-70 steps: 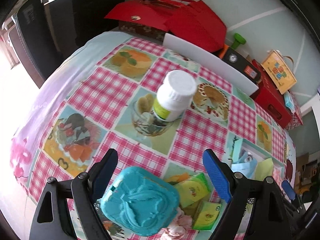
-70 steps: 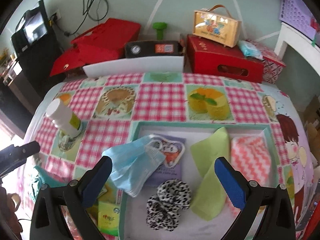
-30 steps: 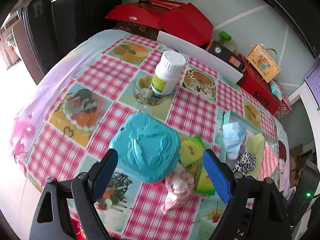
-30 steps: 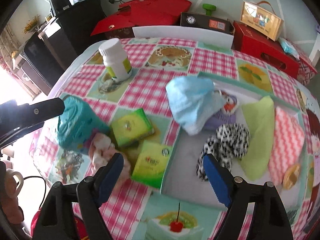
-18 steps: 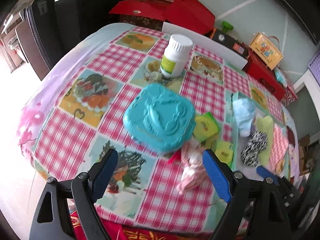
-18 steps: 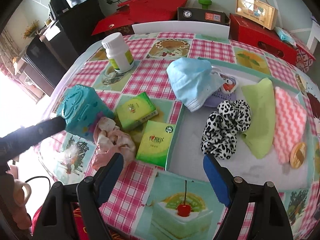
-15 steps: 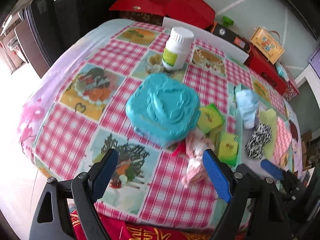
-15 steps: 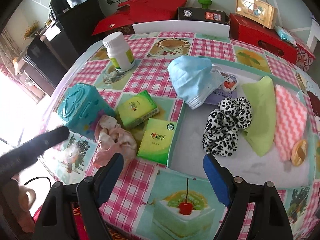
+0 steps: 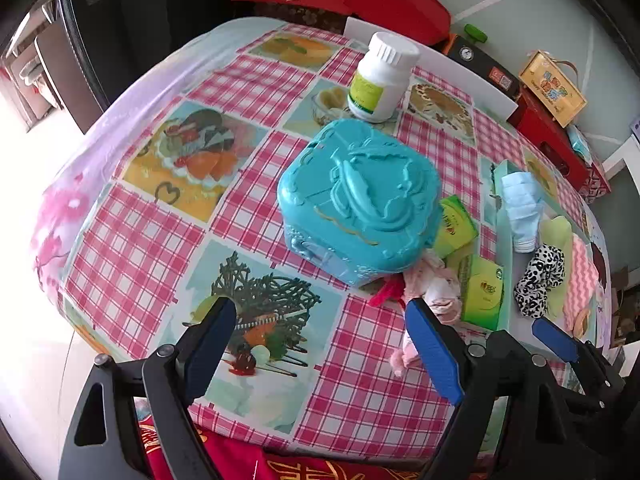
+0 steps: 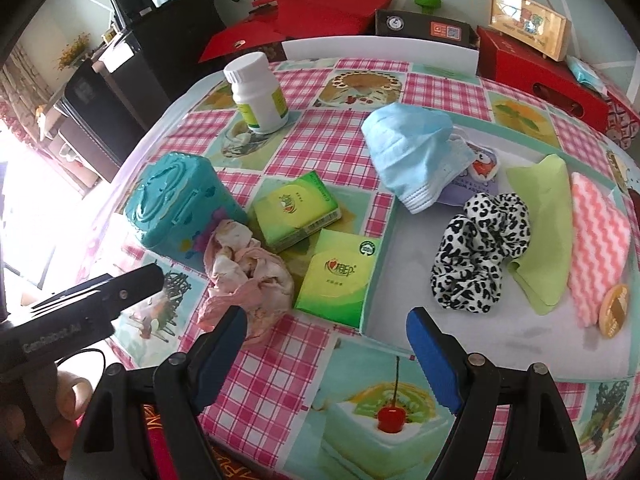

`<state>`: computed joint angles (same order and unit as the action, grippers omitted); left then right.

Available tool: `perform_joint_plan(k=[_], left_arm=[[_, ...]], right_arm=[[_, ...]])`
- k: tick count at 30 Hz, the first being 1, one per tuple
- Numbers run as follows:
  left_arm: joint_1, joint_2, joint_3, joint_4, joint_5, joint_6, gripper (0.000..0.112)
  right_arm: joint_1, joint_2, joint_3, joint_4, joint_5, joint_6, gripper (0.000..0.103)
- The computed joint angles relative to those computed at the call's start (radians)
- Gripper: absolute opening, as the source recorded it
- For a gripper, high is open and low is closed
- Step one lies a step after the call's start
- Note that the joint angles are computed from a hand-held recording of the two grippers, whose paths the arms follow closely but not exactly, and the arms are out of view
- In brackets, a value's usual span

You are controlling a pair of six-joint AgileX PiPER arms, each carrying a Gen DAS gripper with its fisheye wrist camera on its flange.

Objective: Organize soft objects
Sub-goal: 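Grasp the pink floral cloth with the right tool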

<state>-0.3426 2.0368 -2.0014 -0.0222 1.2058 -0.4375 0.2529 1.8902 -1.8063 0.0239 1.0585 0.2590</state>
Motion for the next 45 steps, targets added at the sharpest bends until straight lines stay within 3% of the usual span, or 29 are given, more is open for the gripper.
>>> perform_joint_plan(k=[15, 30, 45], left_arm=[[0.048, 0.029, 0.012, -0.061, -0.011, -0.022, 0.087], [0.067, 0.071, -0.018, -0.097, -0.005, -0.026, 0.087], [0.071, 0.075, -0.015, -0.111, -0.01, -0.024, 0.087]], right_arm=[[0.026, 0.058, -0.041, 0.051, -0.01, -0.088, 0.085], [0.075, 0.172, -0.183, 0.02, 0.042, -0.091, 0.084], [0.076, 0.21, -0.222, 0.046, 0.038, -0.116, 0.06]])
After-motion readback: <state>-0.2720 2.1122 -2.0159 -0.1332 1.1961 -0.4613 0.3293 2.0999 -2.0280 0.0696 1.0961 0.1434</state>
